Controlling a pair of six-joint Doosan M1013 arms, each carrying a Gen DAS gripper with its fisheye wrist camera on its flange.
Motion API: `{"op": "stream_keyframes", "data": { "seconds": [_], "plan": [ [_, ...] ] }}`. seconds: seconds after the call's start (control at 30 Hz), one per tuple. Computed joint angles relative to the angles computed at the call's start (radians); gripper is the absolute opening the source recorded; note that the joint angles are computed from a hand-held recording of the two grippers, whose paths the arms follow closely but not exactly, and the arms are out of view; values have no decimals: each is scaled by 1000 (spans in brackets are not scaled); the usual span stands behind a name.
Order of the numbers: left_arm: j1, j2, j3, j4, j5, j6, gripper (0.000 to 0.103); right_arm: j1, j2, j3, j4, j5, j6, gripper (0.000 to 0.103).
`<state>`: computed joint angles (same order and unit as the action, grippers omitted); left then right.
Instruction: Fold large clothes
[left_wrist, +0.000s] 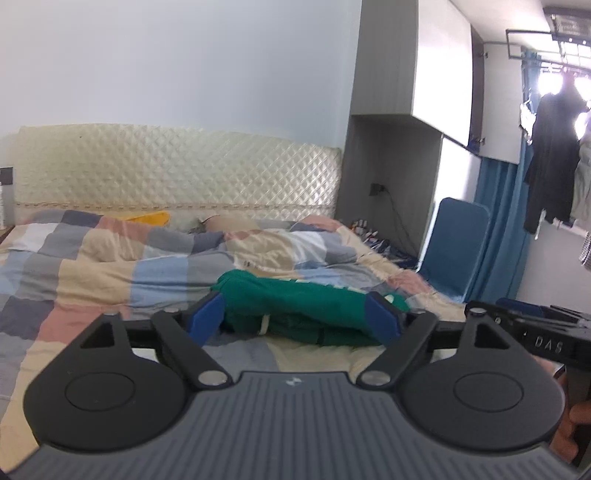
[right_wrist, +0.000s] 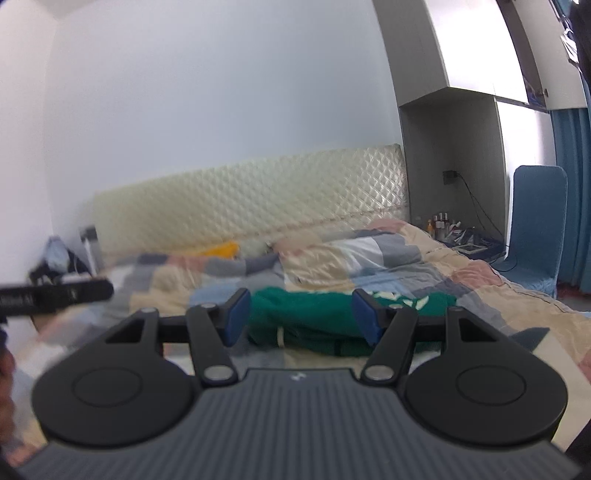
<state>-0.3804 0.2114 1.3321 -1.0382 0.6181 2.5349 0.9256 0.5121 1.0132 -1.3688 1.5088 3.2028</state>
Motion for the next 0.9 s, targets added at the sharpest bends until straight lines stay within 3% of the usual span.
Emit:
{"op": "stream_keyframes", "data": {
  "seconds": [0.33,0.5,0.63,0.73,0.9],
  "plan": [
    [-21,34,21,25,-4,21,95,-20,23,51,59,4,47,64],
    [-27,45,28,8,-4,48,97,-23,47,27,45,25,6,64],
    [-24,59,25,20,11,33,100,-18,68,2,46,57,-31,64],
    [-29,60,28,75,-19,-2,100,-13,78,-9,41,74,-44,64],
    [-24,59,33,88,-44,-46,102,-12,66,11,57,76,19,63]
  ]
}}
